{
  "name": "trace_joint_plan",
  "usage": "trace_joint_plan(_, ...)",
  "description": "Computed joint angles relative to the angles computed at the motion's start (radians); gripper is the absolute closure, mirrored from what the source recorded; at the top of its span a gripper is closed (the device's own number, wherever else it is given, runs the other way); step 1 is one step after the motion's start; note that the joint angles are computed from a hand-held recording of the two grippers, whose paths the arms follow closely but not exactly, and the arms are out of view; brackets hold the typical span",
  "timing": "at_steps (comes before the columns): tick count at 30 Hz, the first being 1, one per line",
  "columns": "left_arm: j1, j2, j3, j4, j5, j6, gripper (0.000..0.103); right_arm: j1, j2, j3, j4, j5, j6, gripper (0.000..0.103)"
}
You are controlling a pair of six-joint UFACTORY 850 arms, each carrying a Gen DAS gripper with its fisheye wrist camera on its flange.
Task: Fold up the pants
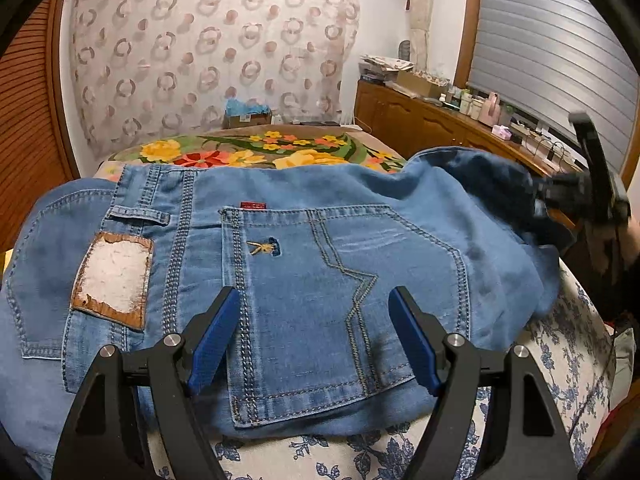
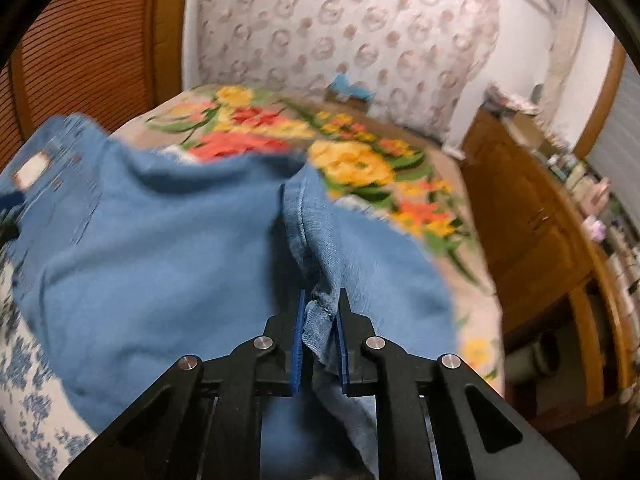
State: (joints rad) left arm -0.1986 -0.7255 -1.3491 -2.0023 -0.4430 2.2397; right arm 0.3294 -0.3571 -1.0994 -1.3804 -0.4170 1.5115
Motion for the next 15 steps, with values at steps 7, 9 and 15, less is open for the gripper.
trace_joint_plan(7,0.0,-0.007,-0.011,0.008,0.012,-0.006,0.026,-0.07,-0.031,-0.086,0.039,-0.076,-0.078,0.09)
trace_joint_plan(9,-0.001,-0.01,-0.013,0.006,0.016,-0.002,0.026,-0.08,-0.059,-0.119,0.071,-0.084,-0.11,0.09)
trace_joint_plan(15,-0.003,-0.012,-0.014,-0.012,0.022,0.017,0.026,-0.112,-0.116,-0.187,0.152,-0.051,-0.152,0.09)
